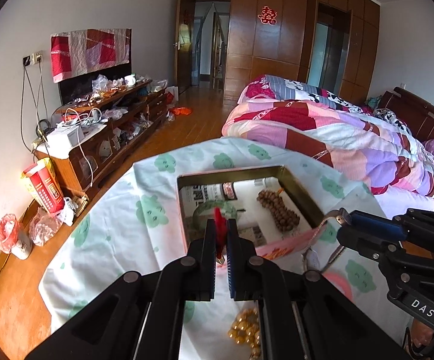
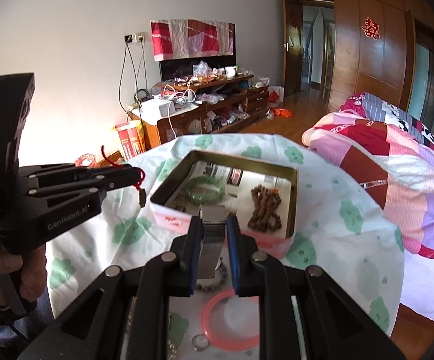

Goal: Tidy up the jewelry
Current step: 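Lower the red tassel and silver watch into the pink tin and open both tools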

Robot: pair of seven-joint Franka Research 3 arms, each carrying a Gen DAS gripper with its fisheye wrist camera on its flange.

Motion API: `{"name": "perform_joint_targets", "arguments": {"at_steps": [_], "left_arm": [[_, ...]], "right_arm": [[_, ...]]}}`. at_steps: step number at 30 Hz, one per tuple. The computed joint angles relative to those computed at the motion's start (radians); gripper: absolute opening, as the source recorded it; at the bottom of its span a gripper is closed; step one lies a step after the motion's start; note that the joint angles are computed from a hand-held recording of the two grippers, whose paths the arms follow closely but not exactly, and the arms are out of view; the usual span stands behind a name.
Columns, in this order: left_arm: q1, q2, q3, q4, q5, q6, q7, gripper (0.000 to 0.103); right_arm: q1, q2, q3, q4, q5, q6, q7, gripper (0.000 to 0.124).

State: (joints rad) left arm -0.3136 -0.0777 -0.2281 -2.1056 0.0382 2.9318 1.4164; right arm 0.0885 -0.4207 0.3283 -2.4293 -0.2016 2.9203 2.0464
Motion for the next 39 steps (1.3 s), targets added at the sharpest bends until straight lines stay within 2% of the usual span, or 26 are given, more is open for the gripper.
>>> {"name": "perform_joint_targets", "arguments": {"at_steps": [11, 26, 39], "left_arm": [[0.020, 0.098, -0.019, 0.149, 0.102, -0.040, -0.053, 0.005], [0.004, 0.238, -0.015, 0.305, 0.278, -0.115, -0.176, 0.005], [0.003, 0.301, -0.019, 0.351, 0.276, -0.164, -0.166, 0.005]], "right_arm": [[-0.014, 0.069, -0.025, 0.094, -0.037, -0.015, -0.014, 0.020], [0.022, 0.185, -0.094, 0.190, -0.089, -0.050, -0.006, 0.019], [0.085, 0.271, -0.167, 0.236, -0.090, -0.093, -0.007, 0.019]]}}
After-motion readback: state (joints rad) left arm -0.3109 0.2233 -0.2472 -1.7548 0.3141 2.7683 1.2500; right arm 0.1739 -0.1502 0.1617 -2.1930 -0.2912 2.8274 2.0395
